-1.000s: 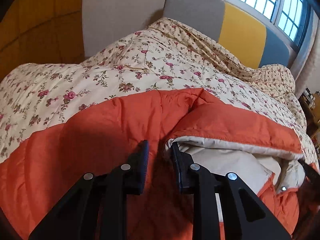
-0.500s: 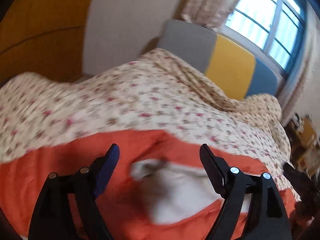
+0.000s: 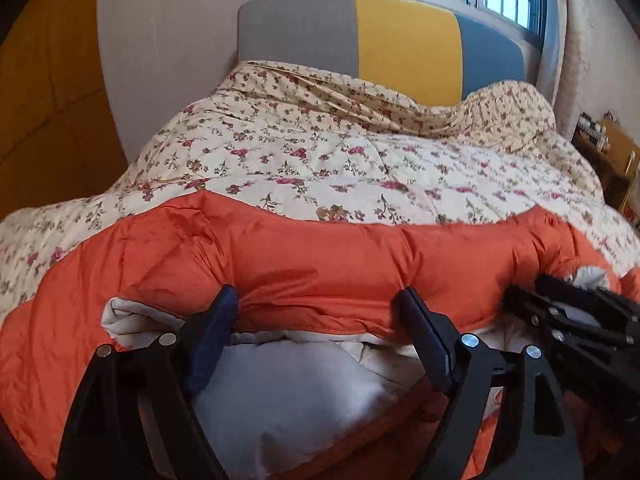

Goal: Fold large clothes

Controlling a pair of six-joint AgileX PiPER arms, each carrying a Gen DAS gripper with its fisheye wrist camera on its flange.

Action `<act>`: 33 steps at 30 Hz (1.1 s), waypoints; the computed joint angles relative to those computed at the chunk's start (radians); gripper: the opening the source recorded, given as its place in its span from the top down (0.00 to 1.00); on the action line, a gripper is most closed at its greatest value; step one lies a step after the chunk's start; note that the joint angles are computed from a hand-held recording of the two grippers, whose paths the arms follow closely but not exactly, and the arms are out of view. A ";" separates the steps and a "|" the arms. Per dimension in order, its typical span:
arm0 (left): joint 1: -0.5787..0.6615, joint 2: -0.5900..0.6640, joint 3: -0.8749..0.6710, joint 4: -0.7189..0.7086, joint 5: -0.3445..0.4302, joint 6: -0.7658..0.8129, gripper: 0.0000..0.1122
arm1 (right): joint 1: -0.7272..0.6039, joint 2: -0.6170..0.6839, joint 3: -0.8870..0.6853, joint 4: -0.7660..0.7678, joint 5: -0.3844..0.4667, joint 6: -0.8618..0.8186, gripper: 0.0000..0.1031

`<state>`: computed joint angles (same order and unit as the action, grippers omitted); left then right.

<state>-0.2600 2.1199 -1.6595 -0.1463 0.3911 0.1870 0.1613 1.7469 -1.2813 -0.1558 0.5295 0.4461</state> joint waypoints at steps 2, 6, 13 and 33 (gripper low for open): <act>-0.002 0.027 -0.045 0.026 0.038 -0.019 0.26 | 0.020 0.009 -0.014 -0.055 0.020 0.039 0.55; -0.004 0.023 -0.030 0.030 0.028 -0.028 0.26 | -0.041 -0.084 0.048 0.165 -0.034 -0.105 0.54; -0.016 0.018 -0.012 0.079 0.012 -0.069 0.25 | -0.026 0.021 -0.097 0.115 0.012 -0.055 0.52; -0.008 0.005 -0.004 0.022 0.030 -0.004 0.18 | 0.041 -0.333 0.305 -0.152 0.104 0.261 0.32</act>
<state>-0.2685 2.1248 -1.6633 -0.1246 0.4214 0.1828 0.2020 1.4140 -0.9759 -0.3075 0.6331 0.7066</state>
